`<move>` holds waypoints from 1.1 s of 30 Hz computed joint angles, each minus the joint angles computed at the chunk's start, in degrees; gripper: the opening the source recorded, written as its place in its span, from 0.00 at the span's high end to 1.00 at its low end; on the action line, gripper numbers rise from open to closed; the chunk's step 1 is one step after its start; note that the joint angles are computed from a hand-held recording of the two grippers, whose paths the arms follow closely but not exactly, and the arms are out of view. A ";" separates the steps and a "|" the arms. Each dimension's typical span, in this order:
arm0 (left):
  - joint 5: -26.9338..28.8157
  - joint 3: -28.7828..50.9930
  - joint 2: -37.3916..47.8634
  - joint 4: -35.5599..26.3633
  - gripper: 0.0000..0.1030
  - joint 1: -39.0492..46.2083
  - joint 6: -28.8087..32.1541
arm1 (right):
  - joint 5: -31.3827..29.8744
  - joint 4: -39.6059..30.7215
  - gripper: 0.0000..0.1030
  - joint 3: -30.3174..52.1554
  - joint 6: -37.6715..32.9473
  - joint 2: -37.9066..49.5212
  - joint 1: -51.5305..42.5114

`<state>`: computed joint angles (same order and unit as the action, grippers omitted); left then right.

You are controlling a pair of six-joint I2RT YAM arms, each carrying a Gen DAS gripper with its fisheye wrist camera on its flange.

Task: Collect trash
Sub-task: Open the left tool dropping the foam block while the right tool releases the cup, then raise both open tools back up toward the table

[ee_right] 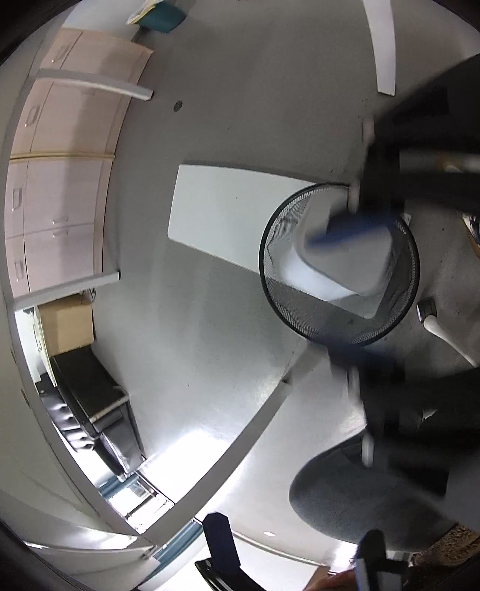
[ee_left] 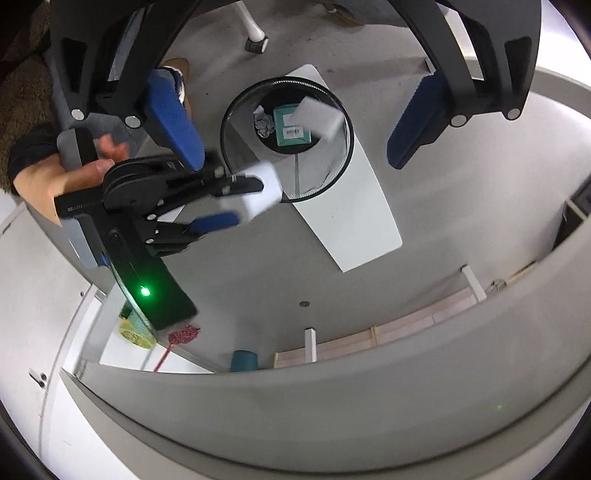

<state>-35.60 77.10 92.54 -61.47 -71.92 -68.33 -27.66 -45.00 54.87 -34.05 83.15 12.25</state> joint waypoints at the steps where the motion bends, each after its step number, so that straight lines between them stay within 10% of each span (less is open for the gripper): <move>1: 0.24 -0.54 -0.57 0.36 0.04 0.02 -0.20 | 1.28 0.80 0.12 -0.54 0.43 -0.67 0.48; 33: -4.18 0.40 -5.04 -0.61 0.04 -4.76 -4.73 | -2.94 -9.51 0.03 0.15 -8.52 -12.83 -12.62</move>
<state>-39.78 77.50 87.50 -62.08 -76.69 -73.06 -30.61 -54.51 55.02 -42.56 70.32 -0.37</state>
